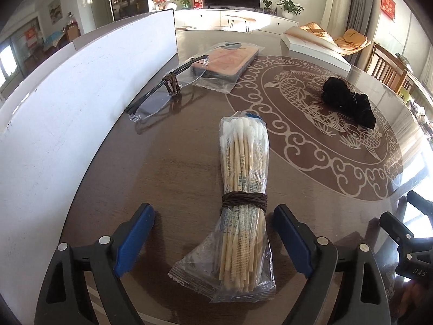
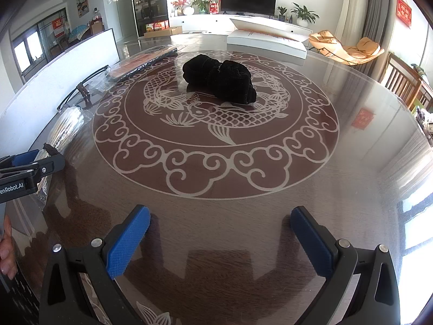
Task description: Organize objects
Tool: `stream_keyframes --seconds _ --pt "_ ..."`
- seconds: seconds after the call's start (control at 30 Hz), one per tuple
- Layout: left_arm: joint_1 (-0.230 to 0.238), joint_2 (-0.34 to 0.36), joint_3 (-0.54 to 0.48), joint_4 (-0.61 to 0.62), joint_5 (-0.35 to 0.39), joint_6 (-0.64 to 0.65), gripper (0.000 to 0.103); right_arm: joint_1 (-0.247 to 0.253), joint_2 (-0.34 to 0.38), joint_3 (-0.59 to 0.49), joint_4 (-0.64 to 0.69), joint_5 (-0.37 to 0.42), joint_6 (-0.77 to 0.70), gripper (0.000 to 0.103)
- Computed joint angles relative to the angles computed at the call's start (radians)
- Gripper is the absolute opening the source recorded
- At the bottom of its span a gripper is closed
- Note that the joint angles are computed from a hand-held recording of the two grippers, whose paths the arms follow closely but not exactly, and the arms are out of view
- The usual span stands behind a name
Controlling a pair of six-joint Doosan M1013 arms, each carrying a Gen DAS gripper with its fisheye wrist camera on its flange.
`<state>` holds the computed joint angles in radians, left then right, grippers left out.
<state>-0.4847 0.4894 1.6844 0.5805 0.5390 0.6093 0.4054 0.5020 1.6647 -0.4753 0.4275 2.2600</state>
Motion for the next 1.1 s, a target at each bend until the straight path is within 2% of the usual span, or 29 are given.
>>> stream_keyframes --seconds 0.03,0.47,1.1 --pt "0.001 -0.001 0.004 -0.014 -0.005 0.005 0.103 0.000 0.000 0.000 0.000 0.000 0.000 0.103" --pt "-0.006 -0.009 0.025 0.062 -0.024 -0.078 0.103 0.000 0.000 -0.001 0.000 0.000 0.000 0.103" --pt "-0.006 -0.009 0.025 0.062 -0.026 -0.077 0.103 0.000 0.001 -0.001 0.001 0.000 -0.001 0.103"
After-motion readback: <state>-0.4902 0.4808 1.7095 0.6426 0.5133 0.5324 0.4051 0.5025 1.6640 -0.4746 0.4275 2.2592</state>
